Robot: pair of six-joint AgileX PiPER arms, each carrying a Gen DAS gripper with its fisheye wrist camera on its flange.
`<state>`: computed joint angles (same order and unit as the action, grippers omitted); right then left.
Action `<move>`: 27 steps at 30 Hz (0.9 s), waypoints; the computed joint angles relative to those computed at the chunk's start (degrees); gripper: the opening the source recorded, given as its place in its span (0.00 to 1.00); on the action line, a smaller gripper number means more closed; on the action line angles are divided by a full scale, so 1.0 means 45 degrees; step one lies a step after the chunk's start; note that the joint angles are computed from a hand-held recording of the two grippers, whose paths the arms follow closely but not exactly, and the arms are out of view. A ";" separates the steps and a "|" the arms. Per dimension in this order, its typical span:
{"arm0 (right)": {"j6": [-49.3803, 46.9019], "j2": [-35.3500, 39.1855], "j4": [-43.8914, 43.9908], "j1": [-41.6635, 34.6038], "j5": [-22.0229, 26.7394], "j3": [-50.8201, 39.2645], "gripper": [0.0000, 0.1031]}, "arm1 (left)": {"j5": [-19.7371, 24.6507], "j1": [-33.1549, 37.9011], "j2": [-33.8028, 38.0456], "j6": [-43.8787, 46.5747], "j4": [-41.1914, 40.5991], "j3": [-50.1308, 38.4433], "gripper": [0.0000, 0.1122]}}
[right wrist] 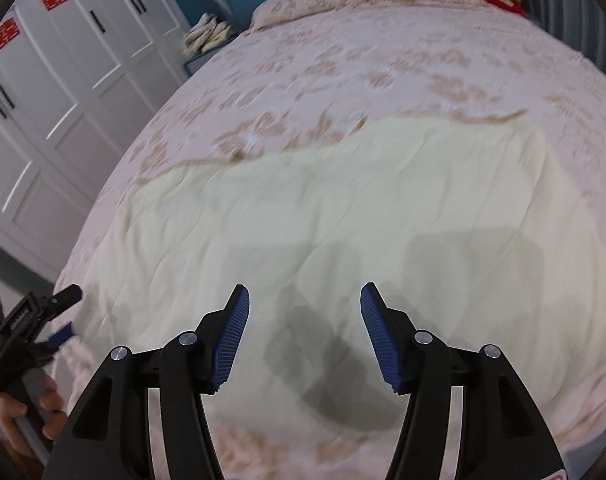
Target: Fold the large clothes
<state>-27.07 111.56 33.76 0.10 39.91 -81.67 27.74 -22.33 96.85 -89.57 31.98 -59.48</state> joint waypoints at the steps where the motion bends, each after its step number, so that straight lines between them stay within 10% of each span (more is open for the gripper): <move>1: -0.0030 -0.0193 0.0028 0.0165 -0.0087 0.0394 0.55 | -0.0115 -0.0012 -0.0240 -0.0608 0.0232 0.0488 0.82; 13: 0.0890 -0.0125 -0.1382 0.1324 -0.1120 0.1559 0.22 | -0.3520 0.0459 0.1338 0.3285 -0.4169 0.0697 0.72; 21: 0.0692 0.0482 -0.1801 0.1536 -0.1610 0.1534 0.17 | -0.1837 -0.0387 0.0719 0.2798 -0.3101 -0.0603 0.26; 27: 0.0186 0.0893 -0.1087 0.1331 -0.1387 0.1178 0.15 | -0.0565 -0.1791 0.0185 0.3259 -0.2233 -0.2813 0.14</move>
